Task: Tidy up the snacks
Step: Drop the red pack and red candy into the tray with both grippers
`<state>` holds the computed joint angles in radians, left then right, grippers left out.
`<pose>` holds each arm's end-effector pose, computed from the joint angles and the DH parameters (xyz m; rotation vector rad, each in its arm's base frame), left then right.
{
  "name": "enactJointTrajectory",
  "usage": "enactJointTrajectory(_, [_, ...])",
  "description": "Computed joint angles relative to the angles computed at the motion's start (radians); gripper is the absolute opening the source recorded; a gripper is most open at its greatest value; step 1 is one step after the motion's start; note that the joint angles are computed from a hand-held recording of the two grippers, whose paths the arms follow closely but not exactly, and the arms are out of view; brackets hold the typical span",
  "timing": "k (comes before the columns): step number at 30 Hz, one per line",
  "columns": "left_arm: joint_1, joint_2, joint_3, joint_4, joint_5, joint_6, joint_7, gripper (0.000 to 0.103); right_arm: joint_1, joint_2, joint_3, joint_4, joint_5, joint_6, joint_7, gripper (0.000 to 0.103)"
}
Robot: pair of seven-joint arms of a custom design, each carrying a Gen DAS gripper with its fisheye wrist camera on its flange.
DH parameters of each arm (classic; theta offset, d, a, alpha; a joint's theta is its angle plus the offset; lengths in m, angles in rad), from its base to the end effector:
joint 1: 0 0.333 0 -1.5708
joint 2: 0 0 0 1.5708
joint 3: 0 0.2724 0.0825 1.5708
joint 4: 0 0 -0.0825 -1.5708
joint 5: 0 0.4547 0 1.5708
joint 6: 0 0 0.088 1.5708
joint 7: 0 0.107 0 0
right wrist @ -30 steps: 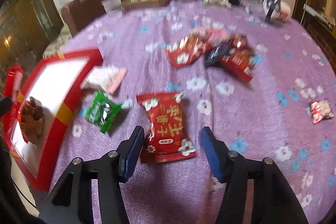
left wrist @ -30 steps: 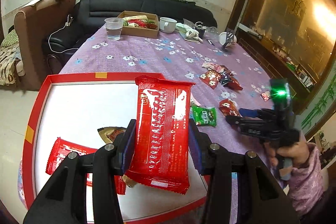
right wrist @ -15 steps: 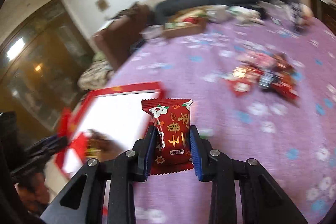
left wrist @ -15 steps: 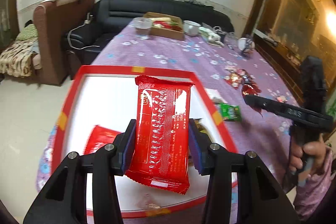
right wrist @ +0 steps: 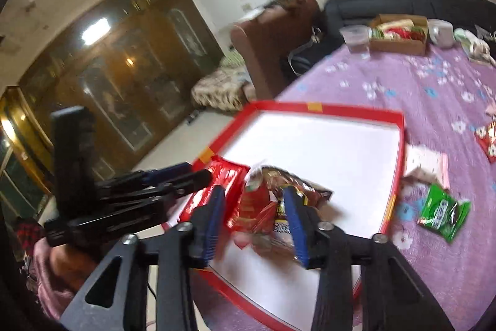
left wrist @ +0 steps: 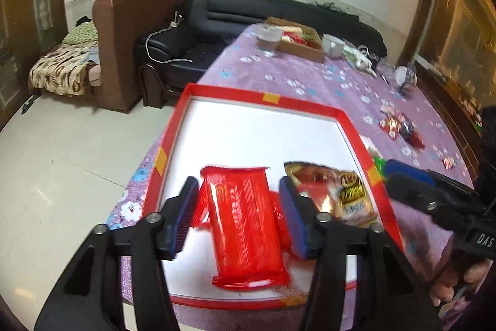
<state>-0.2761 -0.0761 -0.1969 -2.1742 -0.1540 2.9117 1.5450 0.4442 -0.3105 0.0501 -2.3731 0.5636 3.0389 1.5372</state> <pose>0.5681 -0.2816 0.4424 -1.5309 2.1159 -1.0205 0.5185 0.2339 0.4785 -1.5310 1.5276 -0.2771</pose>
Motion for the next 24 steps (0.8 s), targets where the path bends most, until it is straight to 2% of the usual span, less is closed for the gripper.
enactJointTrajectory(3, [-0.016,0.003,0.001,0.006,-0.048,0.008,0.055,0.058,-0.088,-0.04,0.046,-0.049,-0.073,0.021,0.088,0.048])
enactJointTrajectory(6, [-0.026,0.016,-0.01,0.022,-0.054,-0.001,0.09,0.058,-0.217,-0.092,0.115,-0.108,-0.171,-0.003,0.232,0.049])
enactJointTrajectory(7, [-0.028,0.019,-0.014,0.027,-0.054,-0.005,0.098,0.058,-0.296,-0.115,0.164,-0.129,-0.245,-0.032,0.318,0.051])
enactJointTrajectory(8, [-0.032,0.027,-0.019,0.036,-0.056,-0.011,0.109,0.058,-0.34,-0.125,0.192,-0.134,-0.28,-0.059,0.357,0.051])
enactJointTrajectory(10, [-0.034,0.034,-0.028,0.046,-0.052,-0.022,0.114,0.058,-0.398,-0.131,0.204,-0.13,-0.356,-0.143,0.42,0.051])
enactJointTrajectory(12, [-0.04,0.04,-0.036,0.055,-0.066,-0.031,0.138,0.058,-0.403,-0.139,0.186,-0.135,-0.404,-0.195,0.441,0.051])
enactJointTrajectory(14, [-0.046,0.043,-0.043,0.063,-0.076,-0.042,0.163,0.058,-0.44,-0.13,0.204,-0.124,-0.494,-0.243,0.494,0.051])
enactJointTrajectory(17, [-0.05,0.041,-0.051,0.065,-0.064,-0.054,0.171,0.058,-0.398,-0.067,0.15,-0.068,-0.536,-0.306,0.449,0.051])
enactJointTrajectory(21, [-0.052,0.041,-0.055,0.072,-0.029,-0.068,0.152,0.058,-0.363,-0.018,0.122,-0.039,-0.616,-0.305,0.451,0.051])
enactJointTrajectory(24, [-0.053,0.043,-0.057,0.078,-0.011,-0.075,0.137,0.058,-0.328,0.026,0.086,-0.006,-0.608,-0.313,0.435,0.051])
